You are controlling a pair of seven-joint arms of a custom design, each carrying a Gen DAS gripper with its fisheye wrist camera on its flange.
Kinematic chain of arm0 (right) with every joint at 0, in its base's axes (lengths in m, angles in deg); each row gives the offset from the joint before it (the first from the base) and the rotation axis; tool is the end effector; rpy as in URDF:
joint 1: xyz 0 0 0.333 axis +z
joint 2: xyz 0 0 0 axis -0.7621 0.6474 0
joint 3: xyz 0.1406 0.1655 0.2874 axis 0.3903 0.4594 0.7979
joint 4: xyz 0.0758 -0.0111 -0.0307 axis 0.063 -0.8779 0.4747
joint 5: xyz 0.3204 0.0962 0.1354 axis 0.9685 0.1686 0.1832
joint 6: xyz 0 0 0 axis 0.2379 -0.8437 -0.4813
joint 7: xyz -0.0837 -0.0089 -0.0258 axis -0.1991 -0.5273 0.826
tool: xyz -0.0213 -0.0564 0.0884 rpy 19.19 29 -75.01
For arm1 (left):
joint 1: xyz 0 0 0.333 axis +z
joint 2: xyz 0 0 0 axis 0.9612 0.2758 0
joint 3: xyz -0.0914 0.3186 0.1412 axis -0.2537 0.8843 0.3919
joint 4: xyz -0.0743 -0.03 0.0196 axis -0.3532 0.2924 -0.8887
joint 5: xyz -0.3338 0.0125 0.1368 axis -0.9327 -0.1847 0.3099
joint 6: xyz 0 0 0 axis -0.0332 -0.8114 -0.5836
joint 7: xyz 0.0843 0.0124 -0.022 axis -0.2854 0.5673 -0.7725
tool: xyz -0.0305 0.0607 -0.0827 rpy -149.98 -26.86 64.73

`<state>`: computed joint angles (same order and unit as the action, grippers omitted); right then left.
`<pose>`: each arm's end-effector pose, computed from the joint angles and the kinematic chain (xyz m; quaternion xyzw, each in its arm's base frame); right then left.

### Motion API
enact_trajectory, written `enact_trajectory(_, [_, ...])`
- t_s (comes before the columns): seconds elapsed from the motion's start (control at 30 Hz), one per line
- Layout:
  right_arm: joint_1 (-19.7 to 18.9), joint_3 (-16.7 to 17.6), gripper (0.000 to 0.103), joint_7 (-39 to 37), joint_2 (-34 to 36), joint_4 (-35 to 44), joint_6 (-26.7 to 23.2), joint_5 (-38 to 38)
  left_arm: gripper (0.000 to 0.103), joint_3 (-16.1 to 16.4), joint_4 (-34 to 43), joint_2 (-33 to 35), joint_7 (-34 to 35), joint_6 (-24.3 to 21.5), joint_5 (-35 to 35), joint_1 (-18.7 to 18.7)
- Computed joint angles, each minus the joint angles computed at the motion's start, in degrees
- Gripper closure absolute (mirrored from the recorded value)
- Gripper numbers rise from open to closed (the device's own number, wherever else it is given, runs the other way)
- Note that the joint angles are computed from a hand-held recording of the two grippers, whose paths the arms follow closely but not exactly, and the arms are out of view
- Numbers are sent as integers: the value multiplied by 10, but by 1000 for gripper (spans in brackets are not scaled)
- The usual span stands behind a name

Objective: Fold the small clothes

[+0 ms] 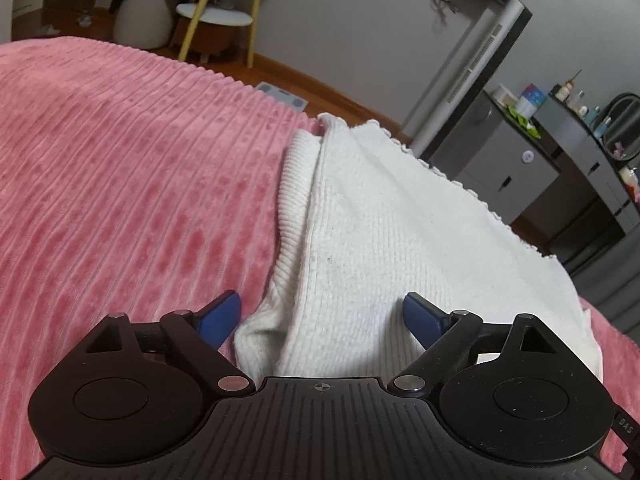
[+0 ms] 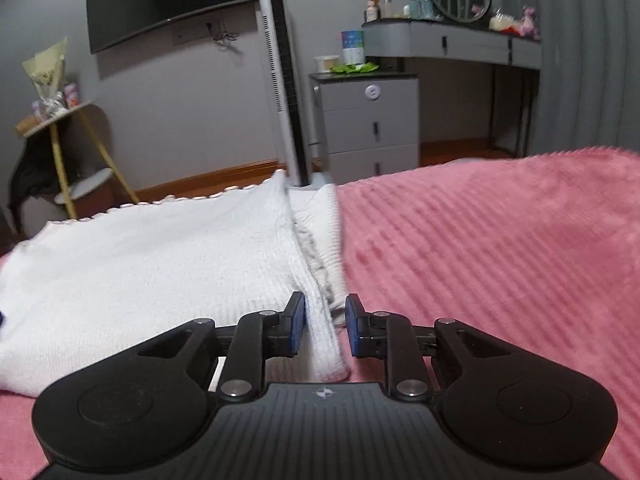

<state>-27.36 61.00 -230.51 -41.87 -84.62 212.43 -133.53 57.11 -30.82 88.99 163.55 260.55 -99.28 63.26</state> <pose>0.4065 0.2197 0.4230 -0.3518 0.8129 -0.3928 0.2473 0.6076 -0.2604 0.4469 -0.6269 0.6757 -0.3818 0.0681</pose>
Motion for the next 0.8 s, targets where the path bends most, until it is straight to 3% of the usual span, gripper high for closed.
enact_trajectory(0.07, [-10,-12,82,28,-14,-16,53,-22,13,-23,-12,-11,10,-4,-22,21])
enact_trajectory(0.17, [-23,-18,83,61,-32,-35,101,-68,13,-123,-46,-31,98,8,-128,108])
enact_trajectory(0.27, [-32,-19,92,69,-32,-38,123,-77,17,-166,-64,-47,170,-3,-208,148])
enact_trajectory(0.33, [-35,-17,96,71,-28,-35,126,-81,27,-145,-67,-52,176,-12,-209,130])
enact_trajectory(0.4, [-30,-9,96,60,-25,-31,106,-74,41,-98,-68,-55,146,-8,-180,87])
enact_trajectory(0.43, [-27,-4,97,54,-25,-29,91,-69,59,-63,-67,-57,119,-9,-154,57])
enact_trajectory(0.47, [-23,1,97,46,-25,-26,69,-60,84,-34,-66,-58,96,-11,-130,34])
enact_trajectory(0.5, [-17,8,97,20,-22,-19,36,-34,84,-24,-63,-59,89,-19,-122,28])
enact_trajectory(0.57, [-7,14,97,-25,-12,-7,-9,0,84,4,-63,-64,63,-23,-91,7])
enact_trajectory(0.6, [-6,10,97,-40,-7,-4,-11,15,84,28,-65,-66,37,-24,-56,-11])
enact_trajectory(0.63, [-6,4,96,-49,-3,-3,-1,28,80,31,-68,-68,33,-23,-48,-12])
enact_trajectory(0.67, [-7,-1,93,-68,1,-1,11,43,63,35,-69,-69,23,-23,-45,-13])
enact_trajectory(0.7, [-6,-1,88,-74,2,2,5,48,53,44,-74,-71,-14,-22,-18,-17])
enact_trajectory(0.73, [-3,3,74,-69,-1,4,-12,50,39,32,-78,-71,-14,-12,-26,-5])
enact_trajectory(0.77, [-1,6,65,-58,-5,3,-25,46,32,1,-78,-69,26,-1,-74,21])
enact_trajectory(0.8, [1,9,65,-38,-10,1,-36,34,30,-36,-73,-64,64,-2,-114,55])
